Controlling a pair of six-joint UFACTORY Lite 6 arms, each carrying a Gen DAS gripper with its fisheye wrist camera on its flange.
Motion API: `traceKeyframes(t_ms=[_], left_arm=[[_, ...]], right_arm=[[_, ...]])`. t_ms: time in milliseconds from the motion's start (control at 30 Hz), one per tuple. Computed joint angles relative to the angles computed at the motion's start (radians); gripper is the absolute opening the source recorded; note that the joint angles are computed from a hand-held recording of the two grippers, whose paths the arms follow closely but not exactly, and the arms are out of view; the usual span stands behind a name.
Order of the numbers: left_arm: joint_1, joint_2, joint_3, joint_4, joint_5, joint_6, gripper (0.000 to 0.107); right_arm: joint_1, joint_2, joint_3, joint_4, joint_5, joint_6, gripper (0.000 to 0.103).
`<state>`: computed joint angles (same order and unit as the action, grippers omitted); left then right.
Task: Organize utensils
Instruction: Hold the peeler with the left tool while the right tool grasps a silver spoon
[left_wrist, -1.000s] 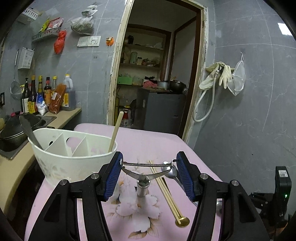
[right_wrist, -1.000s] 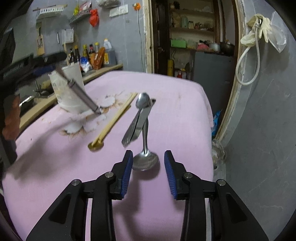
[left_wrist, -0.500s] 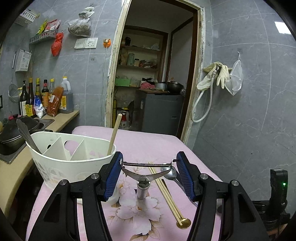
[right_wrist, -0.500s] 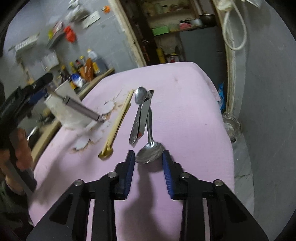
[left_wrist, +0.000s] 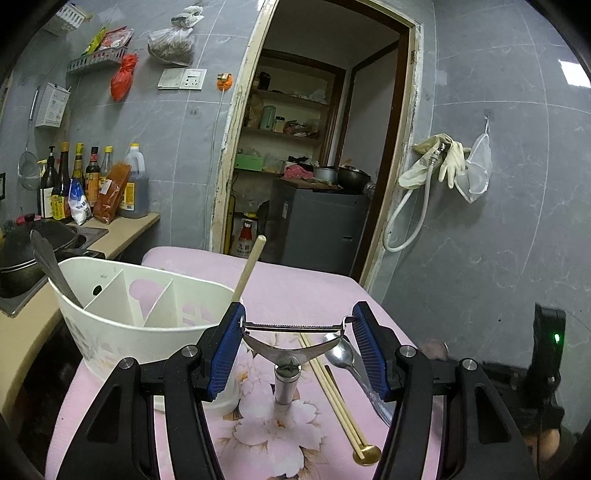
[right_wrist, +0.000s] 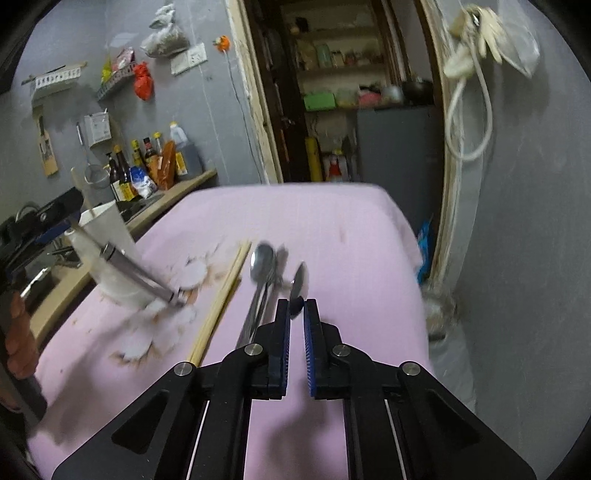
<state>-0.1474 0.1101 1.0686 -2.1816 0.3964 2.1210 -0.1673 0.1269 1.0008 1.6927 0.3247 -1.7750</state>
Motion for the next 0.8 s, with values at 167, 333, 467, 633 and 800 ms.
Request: traceKeyframes(t_ms=[167,333,467,633,800], left_arm=[[0.024,0.041,0.054,0.098,0.015,-0.104,0.054],[0.037,0.059,0.066,0.089,0.038,-0.095,0.054],[0.035,0.053,0.050,0.051,0.052,-0.049,0.054],[0.035,0.048,0.034,0.015,0.064,-0.009,0.054],[0.037,0.049,0.030,0.002,0.071,0.004,0.054]], right_arm=[[0.029,0.150,0.195,0.043,0.006,-0.069,0.006],[0.037,0.299,0.381,-0.004,0.048,-0.043,0.006],[0.040,0.395,0.511,-0.103,0.088,0.045,0.008],[0.053,0.536,0.705,-0.339,0.117,0.285,0.008],[0.055,0.673,0.909,-0.609,0.190,0.597,0.008]])
